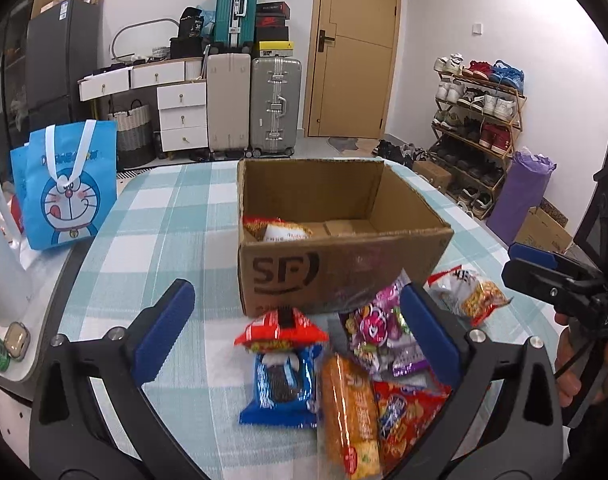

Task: Organize snacks
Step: 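Withdraw both tools from the box back toward the remaining snacks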

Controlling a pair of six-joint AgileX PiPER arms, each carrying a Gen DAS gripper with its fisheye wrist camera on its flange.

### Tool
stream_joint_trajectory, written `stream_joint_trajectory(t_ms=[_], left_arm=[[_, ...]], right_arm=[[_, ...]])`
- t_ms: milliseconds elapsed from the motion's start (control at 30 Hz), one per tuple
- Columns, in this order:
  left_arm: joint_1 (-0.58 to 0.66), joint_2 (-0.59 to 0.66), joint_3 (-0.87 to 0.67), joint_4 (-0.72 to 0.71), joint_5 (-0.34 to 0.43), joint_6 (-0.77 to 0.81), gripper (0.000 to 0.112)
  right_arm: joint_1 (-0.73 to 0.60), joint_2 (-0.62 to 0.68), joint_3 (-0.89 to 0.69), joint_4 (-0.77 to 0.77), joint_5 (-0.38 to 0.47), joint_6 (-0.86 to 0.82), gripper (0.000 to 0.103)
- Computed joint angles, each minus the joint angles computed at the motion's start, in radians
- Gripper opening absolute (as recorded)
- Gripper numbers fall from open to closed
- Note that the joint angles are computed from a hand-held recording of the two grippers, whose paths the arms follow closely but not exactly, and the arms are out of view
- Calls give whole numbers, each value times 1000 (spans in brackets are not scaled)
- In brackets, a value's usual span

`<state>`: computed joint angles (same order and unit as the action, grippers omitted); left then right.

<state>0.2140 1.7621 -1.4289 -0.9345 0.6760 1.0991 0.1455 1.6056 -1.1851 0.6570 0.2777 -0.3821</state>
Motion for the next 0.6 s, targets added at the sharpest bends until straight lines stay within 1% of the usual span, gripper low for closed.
stream_joint_trajectory(t_ms=[67,133,200,267,400,533,600], left_arm=[[18,-30,57,-30,-12,47,102],[40,-45,91,-62,-5,80,102],[62,-64,140,-109,0,125,102],[69,-73,168,-114,-3,150,102],[69,-102,249,-140,-40,222,102],[69,-108,265,-134,-42,234,102],[75,-112,279,-142,-36,244,102]], right_arm=[[11,-16,40,11,-19,-8,102],[23,-25,67,-22,-30,30,102],[44,-28,80,-114,-44,126,102],[63,-33,96,-229,-55,238,102],[77,-40,127,-291,-60,311,102],[102,-50,160,-463,-71,478,102],[112,-44,174,-483,-73,512,102]])
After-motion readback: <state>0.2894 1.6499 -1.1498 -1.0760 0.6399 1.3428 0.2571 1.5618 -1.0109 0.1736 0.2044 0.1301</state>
